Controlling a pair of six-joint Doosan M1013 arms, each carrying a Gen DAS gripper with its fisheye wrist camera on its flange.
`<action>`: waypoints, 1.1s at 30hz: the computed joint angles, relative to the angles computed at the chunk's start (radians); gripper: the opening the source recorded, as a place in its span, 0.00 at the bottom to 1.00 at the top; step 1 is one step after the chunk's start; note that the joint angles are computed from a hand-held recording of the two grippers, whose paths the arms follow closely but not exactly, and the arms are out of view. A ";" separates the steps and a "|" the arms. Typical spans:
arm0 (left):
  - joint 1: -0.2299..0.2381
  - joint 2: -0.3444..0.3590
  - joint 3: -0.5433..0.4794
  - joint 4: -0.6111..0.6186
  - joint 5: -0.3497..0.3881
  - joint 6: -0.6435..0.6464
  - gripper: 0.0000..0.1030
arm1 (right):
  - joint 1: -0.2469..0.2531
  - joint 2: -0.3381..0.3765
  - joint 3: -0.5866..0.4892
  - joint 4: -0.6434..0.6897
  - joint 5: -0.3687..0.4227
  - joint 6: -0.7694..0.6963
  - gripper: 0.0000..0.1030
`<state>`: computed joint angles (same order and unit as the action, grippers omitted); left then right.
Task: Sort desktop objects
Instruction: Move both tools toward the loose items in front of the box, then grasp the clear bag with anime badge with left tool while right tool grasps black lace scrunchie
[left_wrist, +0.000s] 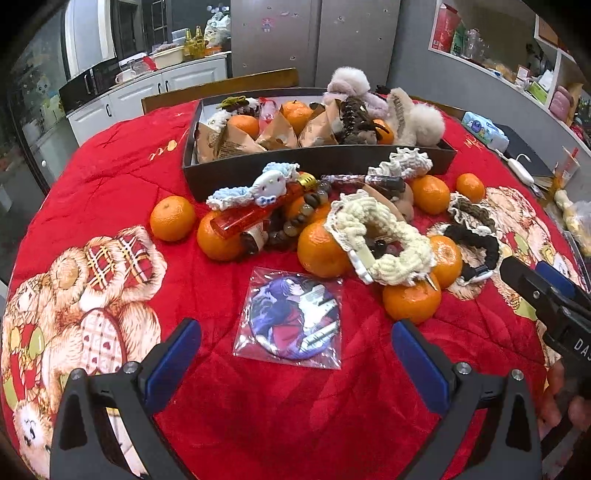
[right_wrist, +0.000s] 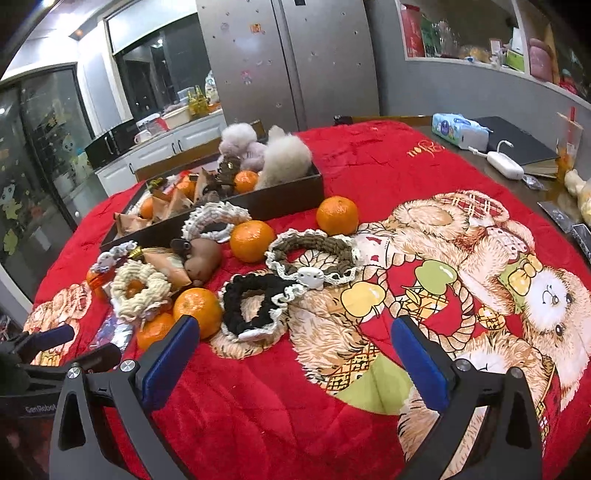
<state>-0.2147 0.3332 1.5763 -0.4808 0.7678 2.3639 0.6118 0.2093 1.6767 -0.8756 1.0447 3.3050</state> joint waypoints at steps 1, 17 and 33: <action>-0.003 0.003 -0.001 0.014 -0.009 -0.009 1.00 | -0.004 0.003 -0.002 0.007 0.004 -0.006 1.00; -0.017 0.020 0.024 0.002 -0.095 0.006 1.00 | -0.061 0.025 -0.008 0.123 -0.053 -0.034 1.00; -0.020 0.011 0.038 -0.034 -0.105 0.031 0.93 | -0.049 0.066 -0.067 0.151 0.062 -0.092 0.81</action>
